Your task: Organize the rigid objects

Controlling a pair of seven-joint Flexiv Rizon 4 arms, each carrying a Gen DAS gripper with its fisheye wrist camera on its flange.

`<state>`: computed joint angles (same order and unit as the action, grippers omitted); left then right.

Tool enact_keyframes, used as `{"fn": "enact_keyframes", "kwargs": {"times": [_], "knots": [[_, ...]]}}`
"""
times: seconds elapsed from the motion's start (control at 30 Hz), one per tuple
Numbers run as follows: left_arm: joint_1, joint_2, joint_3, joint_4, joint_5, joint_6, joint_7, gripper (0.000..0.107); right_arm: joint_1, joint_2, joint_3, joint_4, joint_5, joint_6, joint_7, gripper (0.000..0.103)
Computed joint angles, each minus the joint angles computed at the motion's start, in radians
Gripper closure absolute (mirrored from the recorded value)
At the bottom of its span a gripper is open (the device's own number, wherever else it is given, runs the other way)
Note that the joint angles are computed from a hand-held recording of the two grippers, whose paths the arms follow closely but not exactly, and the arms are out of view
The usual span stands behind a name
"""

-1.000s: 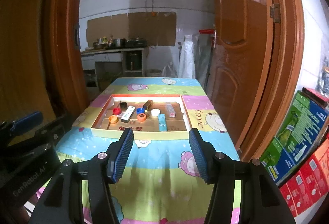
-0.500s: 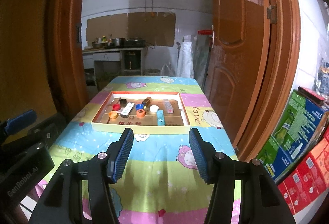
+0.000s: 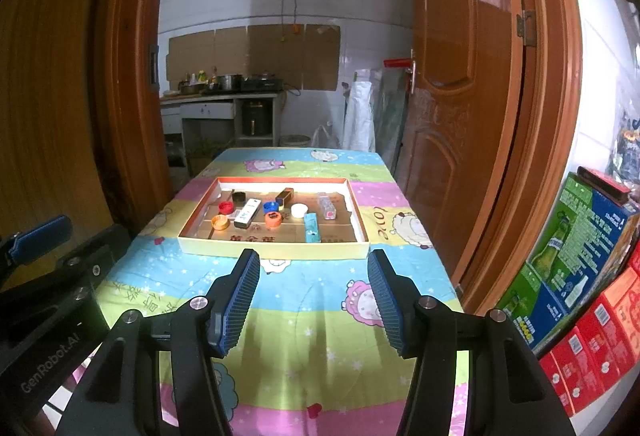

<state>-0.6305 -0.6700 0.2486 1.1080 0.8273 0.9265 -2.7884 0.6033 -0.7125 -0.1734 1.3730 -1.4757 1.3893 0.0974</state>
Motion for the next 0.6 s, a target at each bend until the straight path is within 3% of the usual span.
{"fn": "enact_keyframes", "kwargs": {"times": [0.6], "knots": [[-0.001, 0.0, -0.001, -0.002, 0.002, -0.003, 0.0, 0.047, -0.004, 0.002, 0.004, 0.001, -0.01, -0.001, 0.008, 0.045]]}}
